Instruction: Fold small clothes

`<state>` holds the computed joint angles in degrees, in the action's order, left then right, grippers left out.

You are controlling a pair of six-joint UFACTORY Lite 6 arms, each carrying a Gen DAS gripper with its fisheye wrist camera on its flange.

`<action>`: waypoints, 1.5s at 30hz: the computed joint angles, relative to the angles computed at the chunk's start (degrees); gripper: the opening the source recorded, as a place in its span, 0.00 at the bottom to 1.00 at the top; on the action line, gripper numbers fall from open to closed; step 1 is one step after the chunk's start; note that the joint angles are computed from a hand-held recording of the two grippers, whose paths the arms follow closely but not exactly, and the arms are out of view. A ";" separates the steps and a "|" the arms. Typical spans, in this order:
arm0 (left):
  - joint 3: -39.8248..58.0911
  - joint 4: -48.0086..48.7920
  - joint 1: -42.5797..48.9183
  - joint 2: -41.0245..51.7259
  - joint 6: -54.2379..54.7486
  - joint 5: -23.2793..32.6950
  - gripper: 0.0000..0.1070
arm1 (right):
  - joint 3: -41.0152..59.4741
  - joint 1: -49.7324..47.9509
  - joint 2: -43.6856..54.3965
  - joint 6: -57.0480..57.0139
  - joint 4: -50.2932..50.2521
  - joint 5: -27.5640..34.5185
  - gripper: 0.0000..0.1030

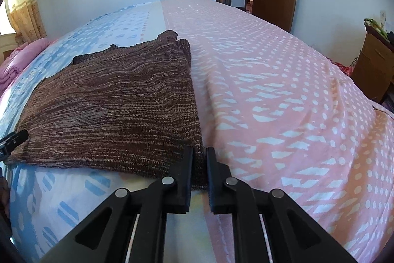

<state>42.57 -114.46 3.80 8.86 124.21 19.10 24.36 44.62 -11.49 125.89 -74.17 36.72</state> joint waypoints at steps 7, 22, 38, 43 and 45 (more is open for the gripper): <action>-0.01 -5.58 -2.13 -0.07 4.94 -2.88 0.96 | 12.67 -1.78 2.08 -5.99 -5.06 9.42 0.15; 0.43 -18.95 -4.70 0.56 18.17 -6.78 0.96 | 46.27 -26.25 40.77 -21.90 0.82 -8.59 0.31; -0.16 -26.22 -5.48 0.01 25.15 -7.68 0.96 | 26.18 2.82 27.87 0.85 -11.48 1.10 0.31; -2.01 -30.01 -4.19 -2.06 26.91 -6.69 0.96 | 24.42 1.84 27.20 5.81 -15.86 -0.75 0.32; -4.33 -24.45 -0.07 -4.60 18.48 -3.63 0.96 | 23.25 1.56 26.74 8.52 -18.41 -1.07 0.33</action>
<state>38.23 -138.91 3.73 4.26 142.69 15.47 47.62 46.18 15.24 134.41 -92.58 35.65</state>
